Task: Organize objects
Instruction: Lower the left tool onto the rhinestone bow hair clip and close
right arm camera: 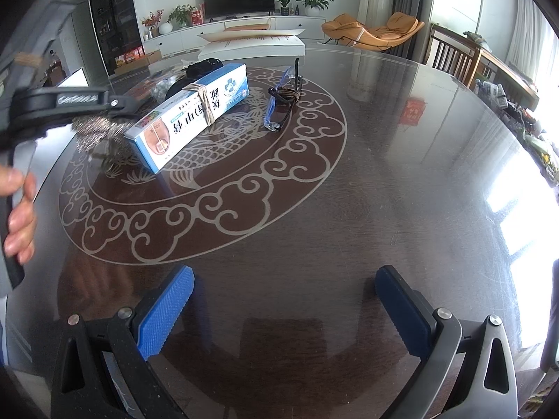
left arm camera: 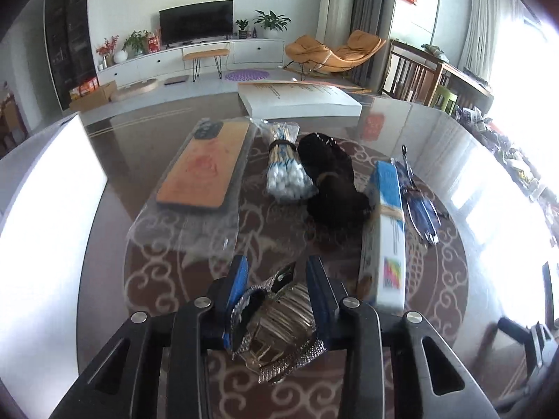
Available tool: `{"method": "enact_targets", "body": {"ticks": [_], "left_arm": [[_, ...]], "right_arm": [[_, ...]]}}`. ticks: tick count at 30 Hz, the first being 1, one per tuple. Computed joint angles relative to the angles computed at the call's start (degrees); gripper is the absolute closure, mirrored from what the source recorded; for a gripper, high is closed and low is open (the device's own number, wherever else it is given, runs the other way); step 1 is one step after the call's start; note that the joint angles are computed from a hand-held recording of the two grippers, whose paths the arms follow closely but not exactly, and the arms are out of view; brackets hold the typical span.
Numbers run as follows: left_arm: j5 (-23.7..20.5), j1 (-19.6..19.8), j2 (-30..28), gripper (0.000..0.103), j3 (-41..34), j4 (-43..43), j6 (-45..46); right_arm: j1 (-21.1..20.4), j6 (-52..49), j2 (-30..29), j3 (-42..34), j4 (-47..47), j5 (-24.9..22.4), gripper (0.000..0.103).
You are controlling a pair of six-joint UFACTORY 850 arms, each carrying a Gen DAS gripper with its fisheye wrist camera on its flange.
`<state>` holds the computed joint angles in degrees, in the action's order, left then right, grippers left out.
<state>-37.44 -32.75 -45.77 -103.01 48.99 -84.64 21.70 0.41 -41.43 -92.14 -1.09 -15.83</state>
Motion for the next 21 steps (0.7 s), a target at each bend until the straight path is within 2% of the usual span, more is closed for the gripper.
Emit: {"method": "enact_targets", "body": {"ticks": [3,5,6,11,13,15,16,18,20,21], "left_arm": [[1.7,-2.2,4.6,0.06,7.8,3.5,-5.4],[3.0,-3.4,7.1,0.03,12.0,5.1,-8.6],[3.3,-4.0,7.9,0.026,13.3,6.4,-10.7],[5.4,-5.2,11.7,0.024,18.7,10.4,-16.1],[6.2,-5.1,12.3,0.019,19.4,11.3,-16.8],[7.2,-4.6,12.6,0.017,19.5,11.4,-16.7],[9.0,-4.1,12.6,0.017,19.4,10.4,-15.5],[11.9,-3.1,11.8,0.017,17.7,3.4,-6.5],[9.3,-3.7,10.8,0.017,15.6,1.6,-2.8],[9.1,-4.1,11.1,0.017,15.8,3.9,-4.5]], "right_arm": [[0.0,0.0,0.0,0.0,0.0,0.0,0.0],[0.0,0.0,0.0,0.0,0.0,0.0,0.0],[0.0,0.0,0.0,0.0,0.0,0.0,0.0],[0.0,0.0,0.2,0.3,0.0,0.2,0.0],[0.0,0.0,0.1,0.2,0.0,0.1,0.0],[0.0,0.0,0.1,0.2,0.0,0.1,0.0],[0.0,0.0,0.1,0.2,0.0,0.1,0.0],[0.0,0.0,0.2,0.3,0.0,0.2,0.0],[0.0,0.0,0.2,0.3,0.0,0.2,0.0],[0.0,0.0,0.1,0.2,0.0,0.1,0.0]]}}
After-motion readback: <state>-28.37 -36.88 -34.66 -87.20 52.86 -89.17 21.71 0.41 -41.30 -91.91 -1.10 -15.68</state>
